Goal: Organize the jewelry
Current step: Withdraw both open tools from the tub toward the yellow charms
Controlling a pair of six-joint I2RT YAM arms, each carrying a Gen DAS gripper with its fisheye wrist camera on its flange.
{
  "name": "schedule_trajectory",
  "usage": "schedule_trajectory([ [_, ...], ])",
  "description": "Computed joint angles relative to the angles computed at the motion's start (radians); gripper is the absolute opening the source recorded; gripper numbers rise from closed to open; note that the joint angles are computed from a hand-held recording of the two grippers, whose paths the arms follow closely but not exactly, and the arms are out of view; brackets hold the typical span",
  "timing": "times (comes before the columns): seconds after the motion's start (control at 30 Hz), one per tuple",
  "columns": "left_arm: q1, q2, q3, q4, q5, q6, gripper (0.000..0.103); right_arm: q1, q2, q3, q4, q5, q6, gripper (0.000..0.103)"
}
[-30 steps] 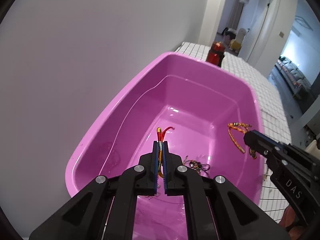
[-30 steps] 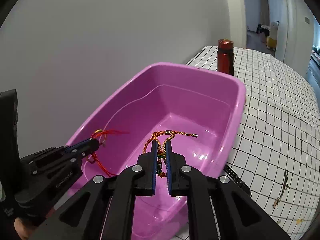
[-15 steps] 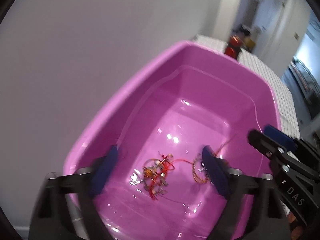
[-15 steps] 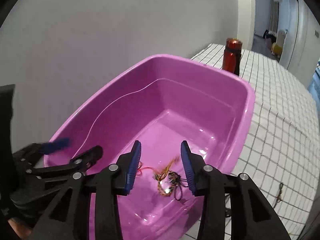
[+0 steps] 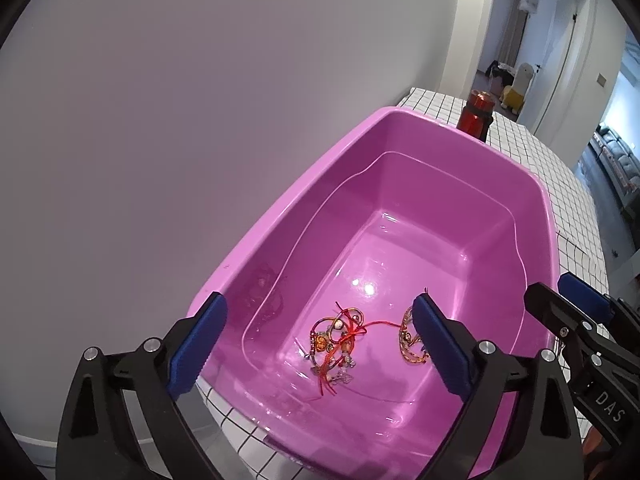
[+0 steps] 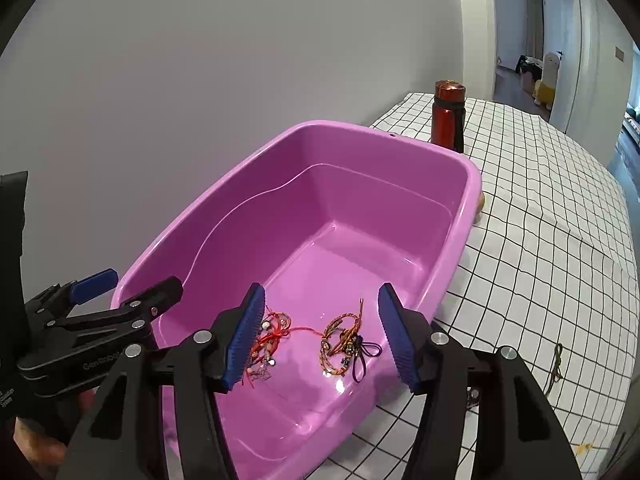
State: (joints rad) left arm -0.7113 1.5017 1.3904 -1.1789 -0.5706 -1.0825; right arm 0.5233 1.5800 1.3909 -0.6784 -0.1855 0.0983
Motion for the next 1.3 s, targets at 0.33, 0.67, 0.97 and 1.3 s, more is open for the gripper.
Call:
schedule_trajectory([
  [0.33,-0.057,-0.034,0.014,-0.051,-0.033,-0.013,0.093,-0.001,-0.133,-0.090,0.001,0.008,0.053,0.062],
  [0.67,-0.136,-0.058,0.010,-0.036,-0.050,0.004,0.094,-0.012,-0.300,-0.204,-0.014,0.067,0.126,0.064],
  [0.97,-0.225,-0.030,0.035,0.051,-0.050,0.090,0.095,-0.099,-0.525,-0.363,-0.065,0.131,0.194,0.064],
  [1.3,-0.379,0.173,0.217,0.121,-0.053,0.155,0.095,-0.453,-0.773,-0.510,-0.226,0.000,0.045,0.065],
])
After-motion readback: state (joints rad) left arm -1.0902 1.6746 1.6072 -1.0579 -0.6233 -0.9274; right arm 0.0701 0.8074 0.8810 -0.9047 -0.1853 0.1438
